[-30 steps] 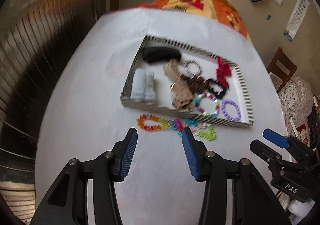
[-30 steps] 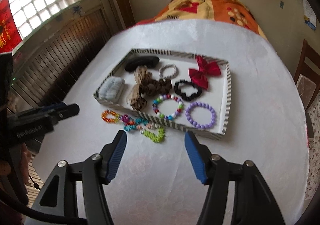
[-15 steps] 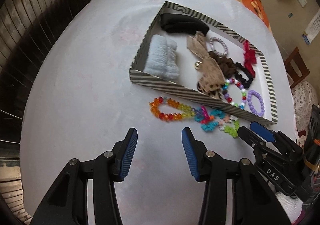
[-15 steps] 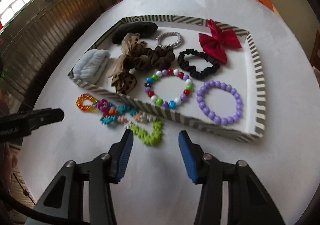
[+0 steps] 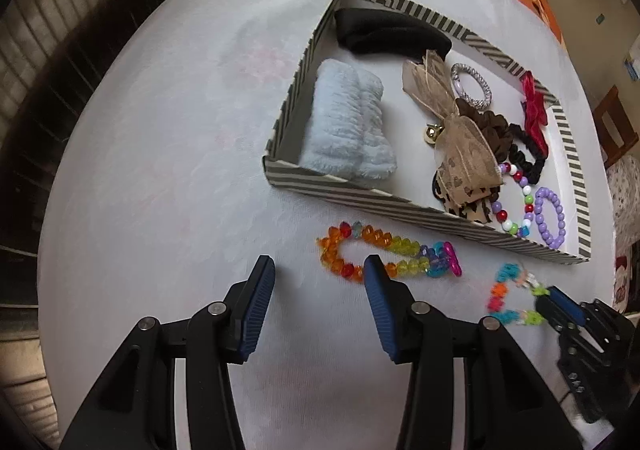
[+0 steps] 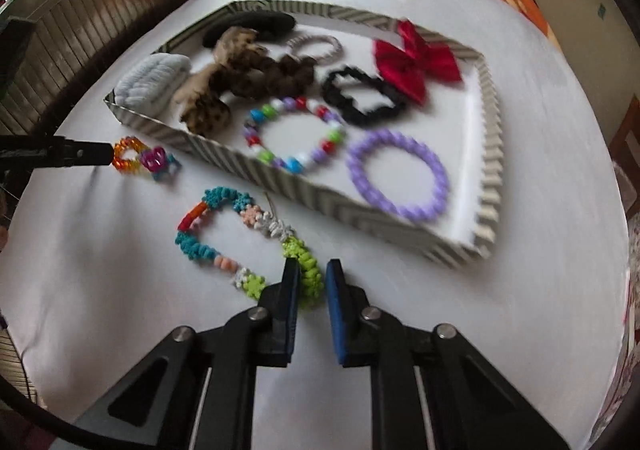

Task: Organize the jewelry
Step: 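Grasp the rainbow bead bracelet with the left tool while the right tool grasps the green flower bracelet, then carry the rainbow bracelet into the box with the left tool while the right tool carries the green bracelet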

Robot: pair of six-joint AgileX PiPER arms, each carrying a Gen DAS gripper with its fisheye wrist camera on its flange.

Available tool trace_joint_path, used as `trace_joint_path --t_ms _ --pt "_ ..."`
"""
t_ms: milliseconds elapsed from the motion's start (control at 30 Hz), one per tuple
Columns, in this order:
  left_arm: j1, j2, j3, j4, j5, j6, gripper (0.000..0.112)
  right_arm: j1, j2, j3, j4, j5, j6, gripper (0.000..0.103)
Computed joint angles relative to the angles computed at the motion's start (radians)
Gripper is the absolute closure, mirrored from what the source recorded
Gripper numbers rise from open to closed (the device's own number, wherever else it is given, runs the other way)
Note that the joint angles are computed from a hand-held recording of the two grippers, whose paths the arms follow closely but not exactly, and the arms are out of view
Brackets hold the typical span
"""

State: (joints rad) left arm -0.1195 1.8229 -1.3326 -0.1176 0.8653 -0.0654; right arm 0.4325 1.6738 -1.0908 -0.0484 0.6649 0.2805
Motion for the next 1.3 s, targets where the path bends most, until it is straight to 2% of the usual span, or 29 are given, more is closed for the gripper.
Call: trace_joint_path --t_ms 100,200,233,267,300,400,500,667,933,1100,1300 --pt "0.0 0.015 -0.014 -0.003 -0.007 0.01 0.074 -0.048 -0.023 0.039 0.096 -0.032 -0.083 0.088" --pt "-0.004 0.021 -0.014 -0.006 -0.025 0.038 0.075 -0.047 -0.021 0.051 0.098 -0.06 -0.085 0.088" --pt "0.001 0.017 -0.006 -0.039 -0.039 0.078 0.081 -0.04 -0.026 0.055 0.092 -0.067 -0.077 0.088" --pt "0.0 0.016 -0.002 -0.051 -0.046 0.099 0.1 -0.035 -0.023 0.053 0.083 -0.074 -0.069 0.088" --pt "-0.004 0.019 -0.004 -0.044 -0.046 0.106 0.109 -0.027 -0.019 0.049 0.068 -0.077 -0.058 0.088" --pt "0.005 0.026 -0.009 -0.087 -0.043 0.165 0.11 -0.025 -0.031 0.055 0.092 -0.075 -0.076 0.091" --pt "0.048 0.023 -0.016 -0.205 0.01 0.247 0.11 -0.03 -0.061 0.061 0.115 -0.07 -0.095 0.091" --pt "0.065 -0.065 -0.002 -0.258 0.04 0.29 0.11 -0.048 -0.173 0.034 0.162 -0.026 -0.149 0.091" --pt "0.07 -0.162 -0.098 -0.303 0.124 0.313 0.11 -0.05 -0.239 -0.105 0.131 0.067 -0.153 0.091" --pt "0.059 -0.13 -0.238 -0.275 0.158 0.271 0.11 -0.082 -0.24 -0.186 0.117 0.104 -0.163 0.091" --pt "0.019 -0.02 -0.431 -0.195 0.177 0.188 0.11 -0.149 -0.19 -0.267 0.171 0.126 -0.226 0.091"
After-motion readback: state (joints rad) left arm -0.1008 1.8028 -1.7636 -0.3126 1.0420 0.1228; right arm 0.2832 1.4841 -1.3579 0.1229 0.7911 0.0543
